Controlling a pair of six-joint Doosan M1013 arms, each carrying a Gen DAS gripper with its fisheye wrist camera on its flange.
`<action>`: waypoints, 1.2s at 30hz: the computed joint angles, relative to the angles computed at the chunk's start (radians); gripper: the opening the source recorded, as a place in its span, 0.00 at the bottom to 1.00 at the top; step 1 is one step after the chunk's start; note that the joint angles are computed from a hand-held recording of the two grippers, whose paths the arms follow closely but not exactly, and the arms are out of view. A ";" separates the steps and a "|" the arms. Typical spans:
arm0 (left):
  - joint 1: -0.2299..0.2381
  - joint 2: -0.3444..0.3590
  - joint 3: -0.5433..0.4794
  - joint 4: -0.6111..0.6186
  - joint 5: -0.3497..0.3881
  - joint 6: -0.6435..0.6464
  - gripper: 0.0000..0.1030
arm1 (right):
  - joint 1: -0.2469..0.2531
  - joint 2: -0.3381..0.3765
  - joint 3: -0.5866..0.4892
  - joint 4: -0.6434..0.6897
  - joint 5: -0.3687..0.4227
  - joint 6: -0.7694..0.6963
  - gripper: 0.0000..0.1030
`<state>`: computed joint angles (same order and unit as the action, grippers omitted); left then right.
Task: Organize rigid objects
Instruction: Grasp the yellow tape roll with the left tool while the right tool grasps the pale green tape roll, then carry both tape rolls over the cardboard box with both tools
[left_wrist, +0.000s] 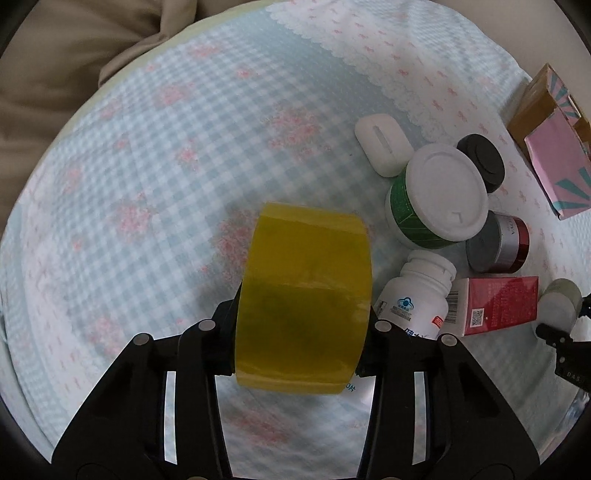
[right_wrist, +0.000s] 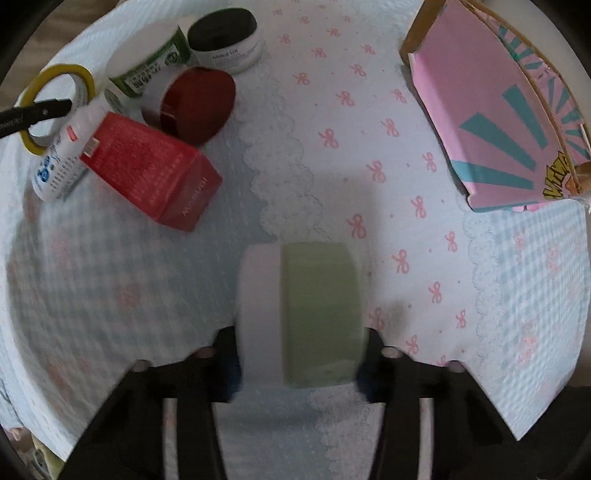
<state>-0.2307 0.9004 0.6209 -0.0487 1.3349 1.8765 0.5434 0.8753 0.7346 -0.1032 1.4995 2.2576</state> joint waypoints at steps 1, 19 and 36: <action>0.000 -0.002 0.002 0.000 -0.002 -0.004 0.38 | -0.001 -0.005 0.008 0.005 -0.010 0.005 0.39; 0.015 -0.115 0.052 -0.062 -0.011 -0.072 0.37 | 0.005 -0.064 -0.040 0.020 0.013 0.014 0.39; -0.036 -0.209 -0.043 -0.153 0.079 -0.176 0.36 | -0.045 -0.085 -0.300 0.052 0.162 -0.129 0.39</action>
<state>-0.2667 0.6916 0.5778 -0.2022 1.4137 1.7005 0.4979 0.7899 0.4342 -0.0513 1.6611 2.1288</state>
